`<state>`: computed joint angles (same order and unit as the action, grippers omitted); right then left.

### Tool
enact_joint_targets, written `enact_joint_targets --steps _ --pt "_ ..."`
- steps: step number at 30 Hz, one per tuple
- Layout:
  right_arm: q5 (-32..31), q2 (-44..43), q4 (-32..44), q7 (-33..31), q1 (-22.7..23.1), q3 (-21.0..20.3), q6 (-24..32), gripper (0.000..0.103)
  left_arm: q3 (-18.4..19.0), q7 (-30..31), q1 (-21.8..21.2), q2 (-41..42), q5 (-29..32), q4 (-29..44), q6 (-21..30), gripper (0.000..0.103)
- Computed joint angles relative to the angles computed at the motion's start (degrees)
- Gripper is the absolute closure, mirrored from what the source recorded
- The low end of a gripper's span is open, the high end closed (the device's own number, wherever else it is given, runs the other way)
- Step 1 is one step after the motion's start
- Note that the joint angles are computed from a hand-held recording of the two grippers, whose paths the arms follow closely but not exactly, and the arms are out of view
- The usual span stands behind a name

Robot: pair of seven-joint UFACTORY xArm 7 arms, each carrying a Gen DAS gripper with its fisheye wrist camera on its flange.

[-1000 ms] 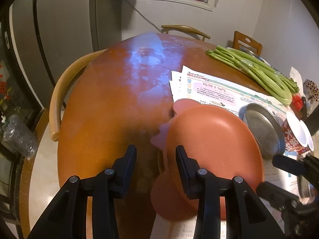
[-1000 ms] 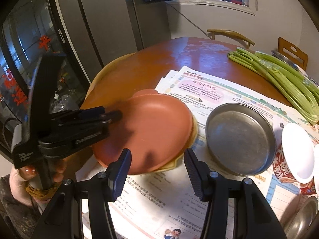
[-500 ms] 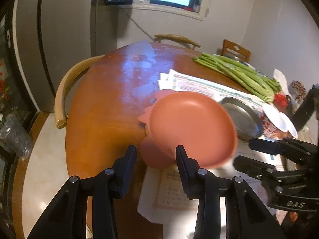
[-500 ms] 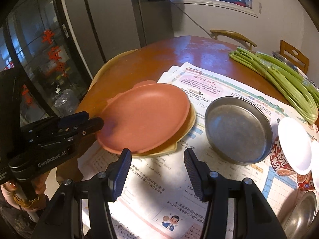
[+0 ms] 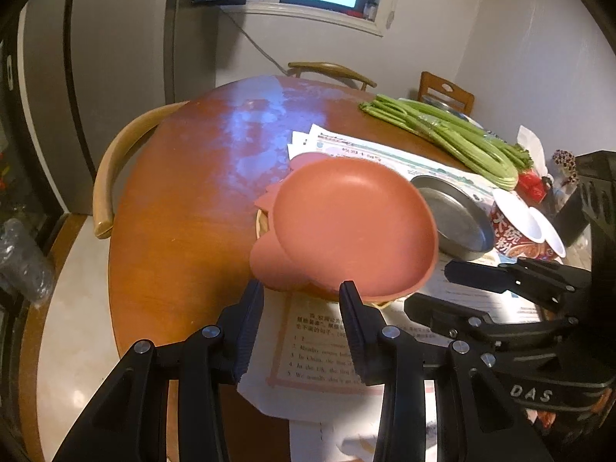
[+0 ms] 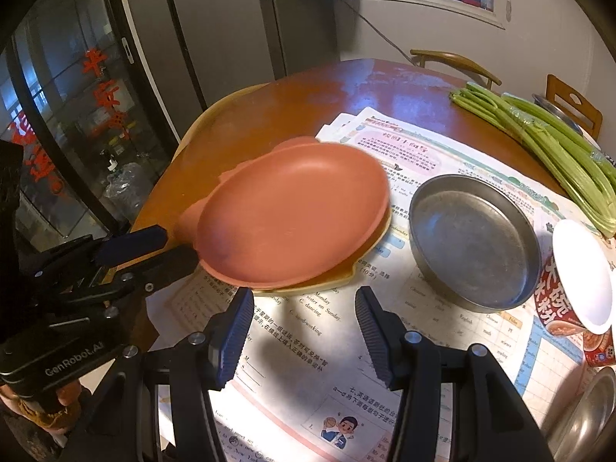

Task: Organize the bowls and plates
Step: 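Lower the orange plate onto the shell plate and open the left tool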

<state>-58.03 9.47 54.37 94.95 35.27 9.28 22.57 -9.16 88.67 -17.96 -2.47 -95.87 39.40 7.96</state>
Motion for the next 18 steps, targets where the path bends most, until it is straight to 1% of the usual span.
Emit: enact_joint_targets --steps 5,8,13,15,18 --pt "-0.15 0.53 0.30 0.12 0.06 -0.24 -0.16 0.047 -0.34 -0.77 -0.47 2.58 0.41 1.91 -2.12 0.061" --pt "0.13 0.72 0.28 -0.14 0.08 -0.36 -0.46 0.047 -0.08 -3.11 -0.39 3.17 2.32 2.15 -1.65 0.061" --pt "-1.03 -0.05 -0.18 1.25 0.29 -0.57 -0.32 0.047 0.12 -3.10 -0.20 1.56 2.11 1.42 -0.48 0.061" --pt "-1.86 -0.85 -0.58 2.39 0.38 -0.35 0.42 0.047 0.04 -1.84 -0.26 0.68 0.61 1.15 -0.72 0.061" --pt "-2.73 -2.15 -1.28 3.57 0.09 0.36 1.49 0.047 -0.13 -2.18 -0.36 -0.46 0.36 0.61 -0.66 0.061"
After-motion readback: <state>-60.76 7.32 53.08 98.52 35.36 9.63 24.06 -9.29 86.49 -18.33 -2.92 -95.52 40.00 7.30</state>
